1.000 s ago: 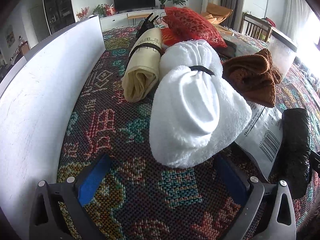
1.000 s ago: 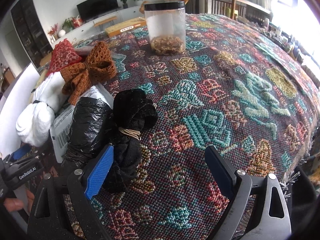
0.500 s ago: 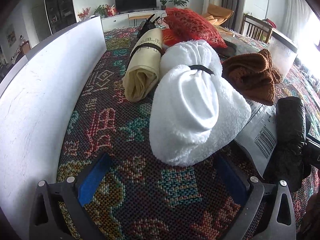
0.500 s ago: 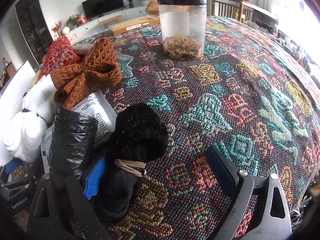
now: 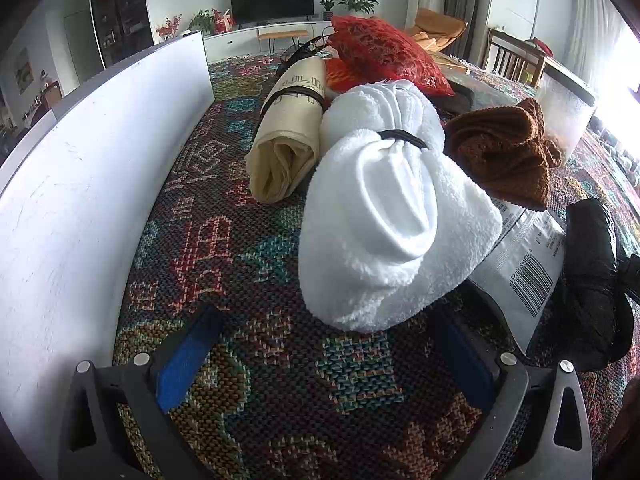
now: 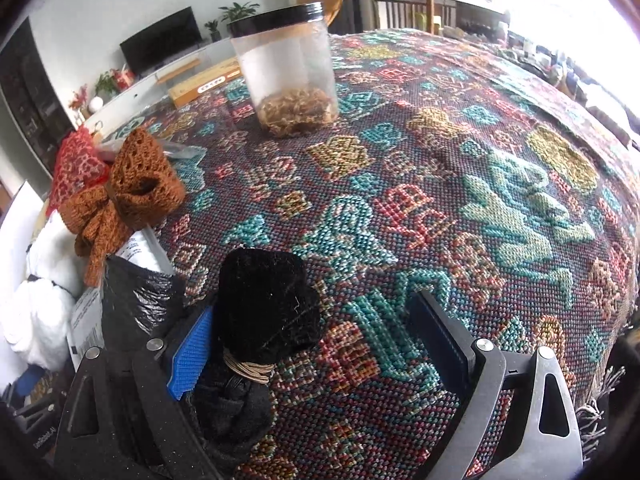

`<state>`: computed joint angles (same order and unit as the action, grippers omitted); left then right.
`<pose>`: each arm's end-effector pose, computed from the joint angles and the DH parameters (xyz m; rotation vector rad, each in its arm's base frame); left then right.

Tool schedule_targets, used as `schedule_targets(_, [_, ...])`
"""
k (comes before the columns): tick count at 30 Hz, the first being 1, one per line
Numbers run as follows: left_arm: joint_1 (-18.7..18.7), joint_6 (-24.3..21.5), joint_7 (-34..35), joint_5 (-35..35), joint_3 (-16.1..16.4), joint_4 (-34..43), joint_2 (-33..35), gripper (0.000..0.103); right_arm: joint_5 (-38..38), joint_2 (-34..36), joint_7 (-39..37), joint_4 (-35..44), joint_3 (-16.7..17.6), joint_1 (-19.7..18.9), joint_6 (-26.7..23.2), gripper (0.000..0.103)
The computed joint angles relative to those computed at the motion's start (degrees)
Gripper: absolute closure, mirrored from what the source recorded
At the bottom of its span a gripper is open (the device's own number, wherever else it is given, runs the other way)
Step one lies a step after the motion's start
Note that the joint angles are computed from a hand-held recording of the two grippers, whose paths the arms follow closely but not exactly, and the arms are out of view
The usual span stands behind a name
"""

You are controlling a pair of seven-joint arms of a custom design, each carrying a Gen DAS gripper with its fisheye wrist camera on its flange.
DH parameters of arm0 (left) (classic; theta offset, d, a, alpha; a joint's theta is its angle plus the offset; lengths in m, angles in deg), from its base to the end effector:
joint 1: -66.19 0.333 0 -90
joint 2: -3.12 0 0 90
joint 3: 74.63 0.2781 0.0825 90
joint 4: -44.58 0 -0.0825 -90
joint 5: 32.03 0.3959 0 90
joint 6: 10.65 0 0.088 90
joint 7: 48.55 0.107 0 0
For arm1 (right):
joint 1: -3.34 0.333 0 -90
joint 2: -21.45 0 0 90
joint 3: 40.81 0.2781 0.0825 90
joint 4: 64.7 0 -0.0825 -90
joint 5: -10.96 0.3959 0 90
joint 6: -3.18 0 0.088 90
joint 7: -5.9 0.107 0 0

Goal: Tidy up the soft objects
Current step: 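Lower left tool over towel bundle while right tool lowers over velvet pouch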

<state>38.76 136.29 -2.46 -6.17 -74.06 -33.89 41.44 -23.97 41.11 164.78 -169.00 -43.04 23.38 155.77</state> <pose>0.6714 -0.3495 0.3455 -1.8536 1.8931 -0.6158 0.6335 0.2228 0.3583 -1.4346 2.1872 -0.5843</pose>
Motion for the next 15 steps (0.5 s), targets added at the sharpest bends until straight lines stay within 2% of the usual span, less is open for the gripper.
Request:
schedule_targets(3, [0.0,0.0,0.03,-0.03,0.02,0.03,0.03,0.0,-0.85,1.9,-1.42,2.88,-0.11,0.63,-2.7,0.008])
schedule_targets(15, [-0.07,-0.02,-0.03,-0.01,0.05,0.07,0.04,0.0,2.38,5.0,-9.68,5.77,0.21,-1.43,2.04,0.007])
